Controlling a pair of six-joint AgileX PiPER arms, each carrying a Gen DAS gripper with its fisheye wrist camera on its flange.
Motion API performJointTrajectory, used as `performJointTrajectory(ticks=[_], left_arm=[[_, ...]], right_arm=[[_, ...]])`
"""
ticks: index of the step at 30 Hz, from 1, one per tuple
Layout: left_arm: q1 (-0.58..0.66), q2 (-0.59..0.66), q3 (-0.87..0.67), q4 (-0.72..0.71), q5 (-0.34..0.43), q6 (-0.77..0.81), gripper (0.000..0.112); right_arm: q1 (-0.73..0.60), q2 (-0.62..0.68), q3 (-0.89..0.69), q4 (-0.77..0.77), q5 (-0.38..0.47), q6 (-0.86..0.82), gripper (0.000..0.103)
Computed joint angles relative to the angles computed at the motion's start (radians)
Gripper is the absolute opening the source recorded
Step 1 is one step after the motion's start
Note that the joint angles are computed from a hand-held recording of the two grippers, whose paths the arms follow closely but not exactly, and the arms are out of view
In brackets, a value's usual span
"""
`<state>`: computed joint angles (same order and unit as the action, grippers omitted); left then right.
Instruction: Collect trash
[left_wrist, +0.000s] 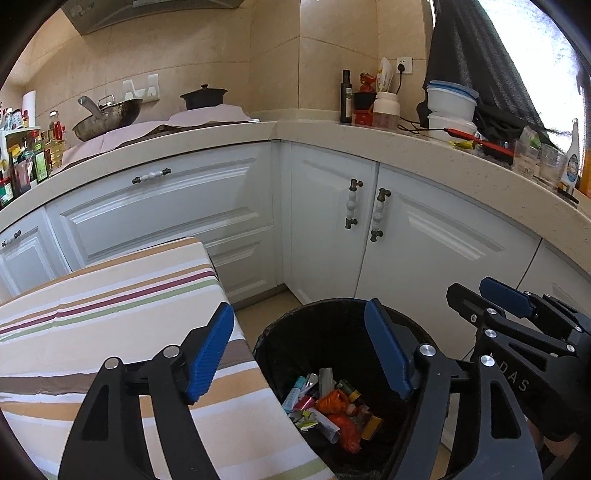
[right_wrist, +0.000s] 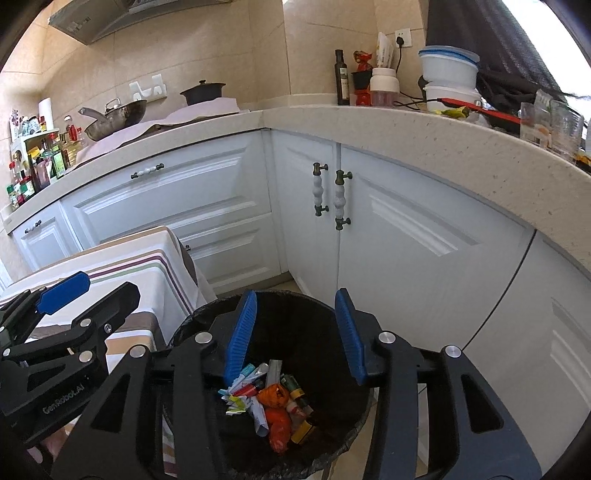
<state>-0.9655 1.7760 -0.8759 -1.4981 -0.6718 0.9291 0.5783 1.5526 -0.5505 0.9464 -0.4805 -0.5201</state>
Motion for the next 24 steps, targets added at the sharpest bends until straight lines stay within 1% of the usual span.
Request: performJointTrajectory(ticks=[4, 7, 12, 16, 24], left_arm=[[-0.027, -0.035, 0.031, -0.012, -0.021, -0.006, 0.075], [-0.055, -0.065, 0.060, -0.021, -0.051, -0.008, 0.076], [-0.102, -0.125, 0.114, -0.045, -0.101, -0.019, 0.079], [-0.145, -0.172, 0.160, -0.061, -0.148, -0.039, 0.081], [-0.256, -0.243, 0.228, -0.140, -0.277, -0.034, 0.084]], right_arm=[[0.025, -0.039, 0.019, 0.061, -0.010, -0.047, 0.045], [0.059, -0.076, 0.038, 0.127, -0.030, -0.095, 0.052], [0.136, -0.134, 0.070, 0.245, -0.080, -0.178, 0.055], [0.210, -0.175, 0.092, 0.341, -0.129, -0.234, 0.058], [0.395, -0.246, 0.115, 0.534, -0.262, -0.345, 0.060]])
